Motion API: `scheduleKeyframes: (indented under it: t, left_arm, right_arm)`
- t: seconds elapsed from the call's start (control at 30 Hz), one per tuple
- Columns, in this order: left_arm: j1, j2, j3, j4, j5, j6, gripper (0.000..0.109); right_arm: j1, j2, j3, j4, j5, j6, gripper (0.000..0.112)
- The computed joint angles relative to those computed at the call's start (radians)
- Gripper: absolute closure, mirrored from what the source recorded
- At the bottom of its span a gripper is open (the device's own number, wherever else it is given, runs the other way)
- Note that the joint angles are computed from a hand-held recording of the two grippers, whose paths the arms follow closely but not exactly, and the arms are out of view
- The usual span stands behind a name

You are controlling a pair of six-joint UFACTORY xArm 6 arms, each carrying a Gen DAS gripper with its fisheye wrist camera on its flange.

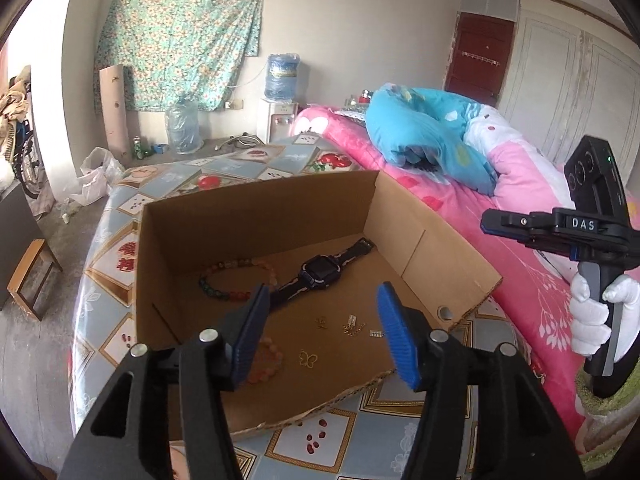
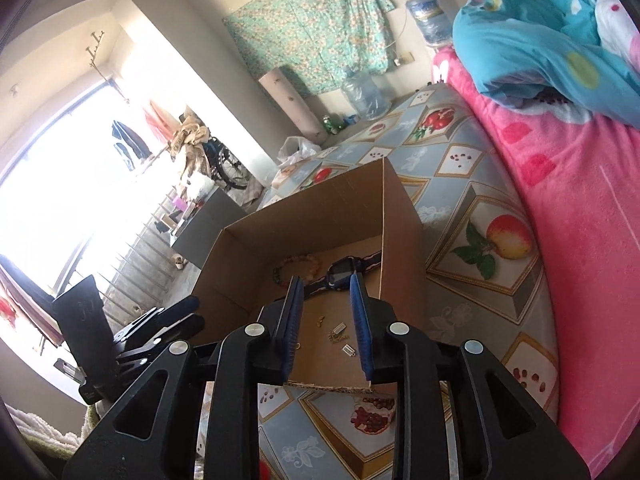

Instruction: Organize jewelry

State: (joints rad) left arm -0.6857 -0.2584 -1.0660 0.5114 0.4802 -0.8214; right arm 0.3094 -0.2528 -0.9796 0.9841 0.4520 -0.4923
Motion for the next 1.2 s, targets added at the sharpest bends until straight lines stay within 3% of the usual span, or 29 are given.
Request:
scheduleKeyframes:
  t: [0.1, 0.17, 0.33, 0.5, 0.6, 0.9, 1.2]
  left_arm:
    - [0.009, -0.081, 0.042, 0.134, 0.045, -0.161, 0.031]
    - [0.018, -0.127, 0.071, 0.193, 0.083, -0.244, 0.028]
    - [0.054, -0.159, 0.103, 0.086, 0.211, -0.289, 0.026]
    - [0.083, -0.134, 0.143, -0.110, 0.154, -0.200, 0.026]
    - [0.081, -0.105, 0.154, -0.224, 0.081, -0.140, 0.026]
    - [0.061, -0.104, 0.137, -0.183, 0.123, -0.231, 0.025]
    - [-0.038, -0.254, 0.247, -0.088, 0.164, -0.395, 0.025]
  right_arm:
    - [-0.004, -0.001, 0.013, -0.037, -0.027, 0.037, 0.077]
    - [-0.007, 0.005, 0.019, -0.054, -0.029, 0.060, 0.074]
    - [-0.010, 0.033, 0.022, -0.111, -0.013, 0.122, 0.072]
    - [-0.009, 0.060, 0.026, -0.213, -0.003, 0.220, 0.072]
    - [-0.014, 0.075, 0.018, -0.181, 0.039, 0.205, 0.084]
    - [0.008, 0.036, 0.044, -0.302, 0.032, 0.306, 0.088]
    - [0.040, -0.139, 0.196, -0.375, 0.025, 0.392, 0.088]
